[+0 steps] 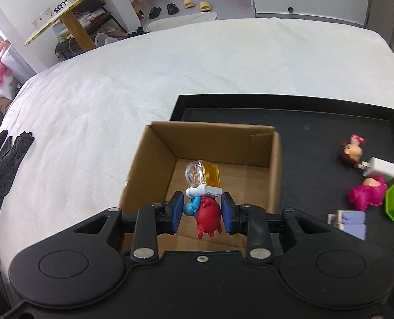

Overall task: Organize rigid objects
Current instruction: 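Carry the Smurf into the cardboard box and open the right gripper, then move the right gripper back to the lavender toy bed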

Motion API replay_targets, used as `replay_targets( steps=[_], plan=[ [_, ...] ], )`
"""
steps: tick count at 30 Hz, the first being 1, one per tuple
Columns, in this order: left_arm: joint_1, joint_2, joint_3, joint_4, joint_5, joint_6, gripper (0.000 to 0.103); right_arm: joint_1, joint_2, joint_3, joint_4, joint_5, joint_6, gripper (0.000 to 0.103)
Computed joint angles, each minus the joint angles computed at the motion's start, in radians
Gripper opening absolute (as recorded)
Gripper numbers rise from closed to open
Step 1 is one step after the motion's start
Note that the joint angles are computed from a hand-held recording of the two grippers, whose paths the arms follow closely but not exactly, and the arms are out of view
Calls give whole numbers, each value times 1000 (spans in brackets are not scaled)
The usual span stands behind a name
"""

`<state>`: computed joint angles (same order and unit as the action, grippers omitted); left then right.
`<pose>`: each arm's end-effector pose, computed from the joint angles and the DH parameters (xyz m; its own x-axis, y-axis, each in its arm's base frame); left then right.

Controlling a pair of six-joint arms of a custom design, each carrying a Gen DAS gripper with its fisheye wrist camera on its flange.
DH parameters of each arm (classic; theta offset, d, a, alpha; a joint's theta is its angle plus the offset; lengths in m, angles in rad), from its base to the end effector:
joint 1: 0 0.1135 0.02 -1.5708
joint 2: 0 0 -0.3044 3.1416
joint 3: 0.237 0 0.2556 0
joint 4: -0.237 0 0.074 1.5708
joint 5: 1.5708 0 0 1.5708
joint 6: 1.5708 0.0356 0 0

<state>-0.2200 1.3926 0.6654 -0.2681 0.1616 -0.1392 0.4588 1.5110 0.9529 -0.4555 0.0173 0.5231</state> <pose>0.2436 -0.0604 0.2012 -0.8525 0.0503 -0.5203 0.1844 0.9603 -0.2092 0.2713 0.1333 0.2437 -0.8763 0.1243 -0.4654 0.0037 0.9679 0.2515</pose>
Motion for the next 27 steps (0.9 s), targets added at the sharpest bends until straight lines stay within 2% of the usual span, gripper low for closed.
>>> replay_targets(
  steps=[4,6,8,9,15,20,27],
  plan=[
    [2,0,0,1,3,-3,14,16,35,29,31,-4,7,31],
    [2,0,0,1,5,-4,14,15,35,15,89,-15,24,34],
    [1,3,1,-1,3,-6,14,1,41,5,126,-48,35,49],
    [2,5,1,-1,5,-6,14,-8,41,2,129,-67,48,50],
    [-4,16,8,-2,-5,-9,14,-15,-14,-31,90,-70,31,54],
    [-11,17,10,-1,-11,-13,14,-7,-84,-56,30,-36,-4,69],
    [1,10,5,-5,-1,-10,14,-15,-183,-83,-36,-1,-73,79]
  ],
)
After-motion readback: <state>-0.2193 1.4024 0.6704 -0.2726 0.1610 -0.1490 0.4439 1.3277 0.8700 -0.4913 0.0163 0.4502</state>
